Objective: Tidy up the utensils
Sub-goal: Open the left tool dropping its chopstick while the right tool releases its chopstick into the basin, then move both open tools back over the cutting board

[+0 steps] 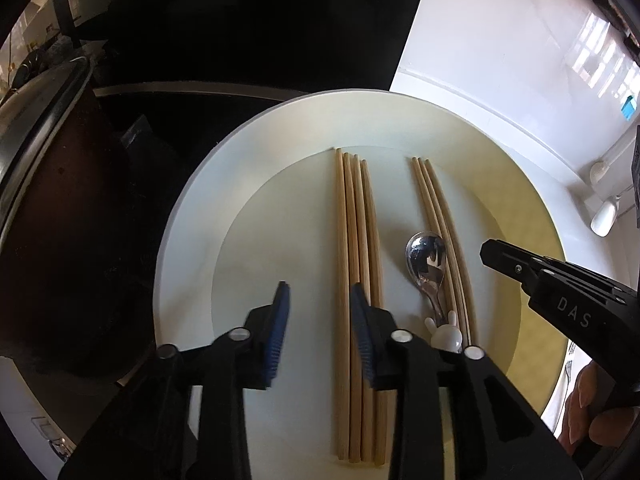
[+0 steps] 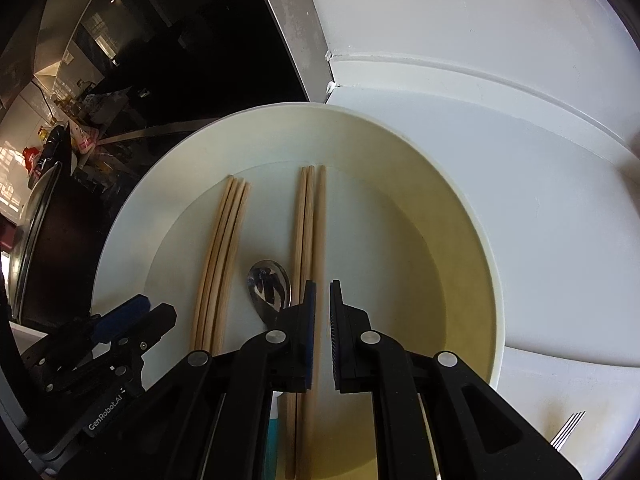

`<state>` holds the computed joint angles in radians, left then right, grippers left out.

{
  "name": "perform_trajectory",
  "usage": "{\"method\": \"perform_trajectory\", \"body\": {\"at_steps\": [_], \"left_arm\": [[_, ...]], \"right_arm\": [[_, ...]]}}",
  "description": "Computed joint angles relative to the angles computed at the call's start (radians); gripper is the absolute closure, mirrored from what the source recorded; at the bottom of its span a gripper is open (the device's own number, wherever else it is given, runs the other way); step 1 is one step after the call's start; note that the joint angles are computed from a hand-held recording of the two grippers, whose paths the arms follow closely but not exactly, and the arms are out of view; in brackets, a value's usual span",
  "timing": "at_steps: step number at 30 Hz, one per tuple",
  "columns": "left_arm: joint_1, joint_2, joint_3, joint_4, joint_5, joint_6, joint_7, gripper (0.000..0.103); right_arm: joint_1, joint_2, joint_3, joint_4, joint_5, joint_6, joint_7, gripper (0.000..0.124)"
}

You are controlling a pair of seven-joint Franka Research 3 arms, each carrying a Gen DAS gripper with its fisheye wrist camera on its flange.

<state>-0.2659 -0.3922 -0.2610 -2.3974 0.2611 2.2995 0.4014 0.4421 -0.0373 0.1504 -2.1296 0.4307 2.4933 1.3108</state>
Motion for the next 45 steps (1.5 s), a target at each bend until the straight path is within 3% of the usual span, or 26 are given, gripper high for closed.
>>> {"method": "perform_trajectory", "body": {"at_steps": [2, 4, 8, 12, 14, 28, 37, 45], "left_arm": [[0.007, -0.018, -0.014, -0.001, 0.021, -0.017, -0.027, 0.037], [0.010, -0.039, -0.024, -0.002, 0.045, -0.035, -0.049, 0.036], [0.007, -0.063, -0.030, 0.009, 0.063, -0.076, -0.068, 0.028], [0.002, -0.083, -0.030, 0.015, 0.070, -0.097, -0.075, 0.021], [0.000, -0.092, -0.033, 0.020, 0.073, -0.112, -0.080, 0.017], [-0.042, -0.135, -0.047, 0.067, 0.045, -0.211, -0.049, 0.009], [-0.078, -0.132, -0.069, 0.109, 0.055, -0.196, 0.001, 0.006], [-0.110, -0.046, -0.108, 0.186, 0.055, -0.170, -0.001, 0.006]], "right_arm": [[-0.001, -0.013, -0.002, -0.007, 0.004, 0.003, 0.001, 0.117], [-0.003, -0.034, -0.004, -0.023, 0.008, 0.016, 0.004, 0.117], [-0.003, -0.097, -0.010, -0.073, 0.031, 0.051, -0.007, 0.095], [-0.002, -0.165, -0.014, -0.123, 0.037, 0.070, -0.014, 0.095], [-0.004, -0.196, -0.014, -0.146, 0.031, 0.081, -0.007, 0.088], [-0.017, -0.402, -0.026, -0.317, 0.007, 0.094, 0.055, 0.076], [-0.068, -0.575, -0.035, -0.456, -0.021, 0.100, 0.141, 0.073], [-0.155, -0.723, -0.070, -0.561, -0.078, 0.047, 0.196, 0.072]]}}
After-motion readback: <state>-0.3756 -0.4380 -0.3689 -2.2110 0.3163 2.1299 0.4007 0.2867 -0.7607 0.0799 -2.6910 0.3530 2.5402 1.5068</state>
